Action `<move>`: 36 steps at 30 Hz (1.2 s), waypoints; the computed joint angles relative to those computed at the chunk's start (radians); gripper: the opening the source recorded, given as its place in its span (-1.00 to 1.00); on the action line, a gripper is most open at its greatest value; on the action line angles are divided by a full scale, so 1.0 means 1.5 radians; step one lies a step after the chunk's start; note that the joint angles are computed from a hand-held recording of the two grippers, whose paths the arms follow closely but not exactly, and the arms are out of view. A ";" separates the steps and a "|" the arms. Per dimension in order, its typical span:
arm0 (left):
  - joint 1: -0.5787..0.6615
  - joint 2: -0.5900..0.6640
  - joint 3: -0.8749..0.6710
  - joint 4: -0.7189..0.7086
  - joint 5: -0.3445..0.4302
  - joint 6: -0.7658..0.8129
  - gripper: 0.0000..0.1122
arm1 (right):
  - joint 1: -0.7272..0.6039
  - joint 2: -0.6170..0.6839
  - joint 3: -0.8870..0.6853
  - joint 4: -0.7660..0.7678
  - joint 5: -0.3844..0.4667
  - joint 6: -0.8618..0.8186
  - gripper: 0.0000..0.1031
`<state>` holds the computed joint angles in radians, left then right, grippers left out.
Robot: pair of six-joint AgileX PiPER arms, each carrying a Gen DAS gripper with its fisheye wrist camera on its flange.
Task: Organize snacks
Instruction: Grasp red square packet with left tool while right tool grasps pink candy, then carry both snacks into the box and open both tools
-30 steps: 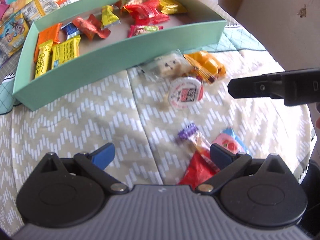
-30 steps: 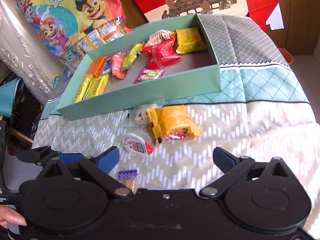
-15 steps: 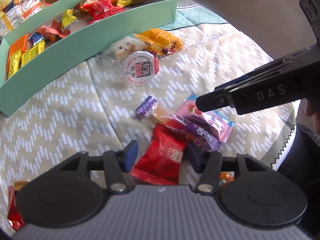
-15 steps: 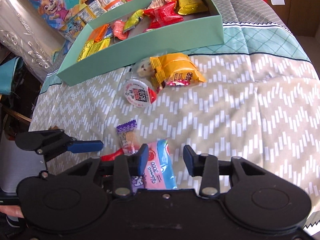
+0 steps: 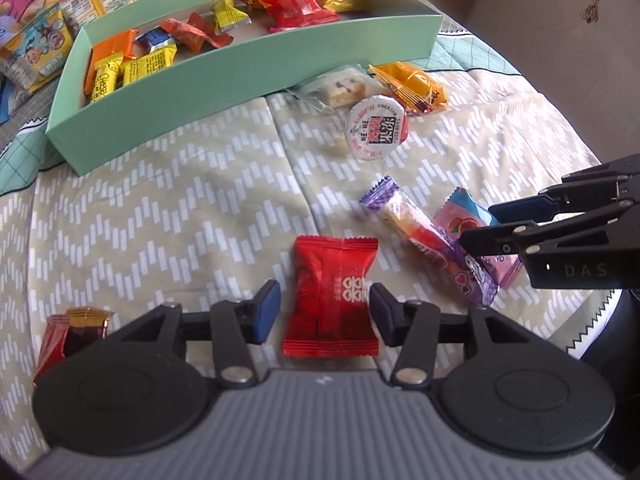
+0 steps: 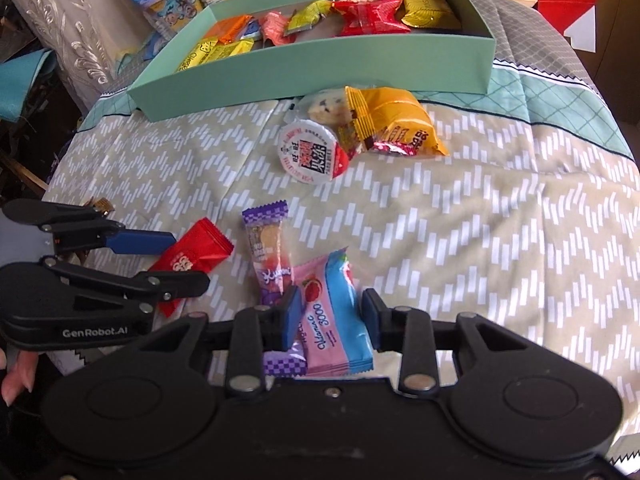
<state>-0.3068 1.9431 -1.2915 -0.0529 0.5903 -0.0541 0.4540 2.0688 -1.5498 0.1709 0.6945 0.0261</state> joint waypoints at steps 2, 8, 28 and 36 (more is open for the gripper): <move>-0.003 -0.004 0.007 0.012 -0.003 -0.008 -0.03 | -0.003 -0.004 0.007 0.008 -0.001 -0.005 -0.34; -0.015 0.008 -0.009 0.035 0.006 -0.024 0.03 | -0.009 -0.019 0.021 0.040 0.009 -0.047 -0.31; 0.000 0.001 -0.004 0.041 -0.001 -0.054 -0.42 | 0.005 -0.025 0.039 0.030 -0.021 -0.079 -0.47; 0.038 -0.018 -0.034 0.013 0.013 -0.042 -0.42 | -0.042 -0.023 -0.019 0.091 0.001 -0.096 -0.47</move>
<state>-0.2500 1.9154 -1.3426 -0.0336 0.6097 -0.1170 0.3907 2.0340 -1.5785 0.3071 0.6965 -0.1182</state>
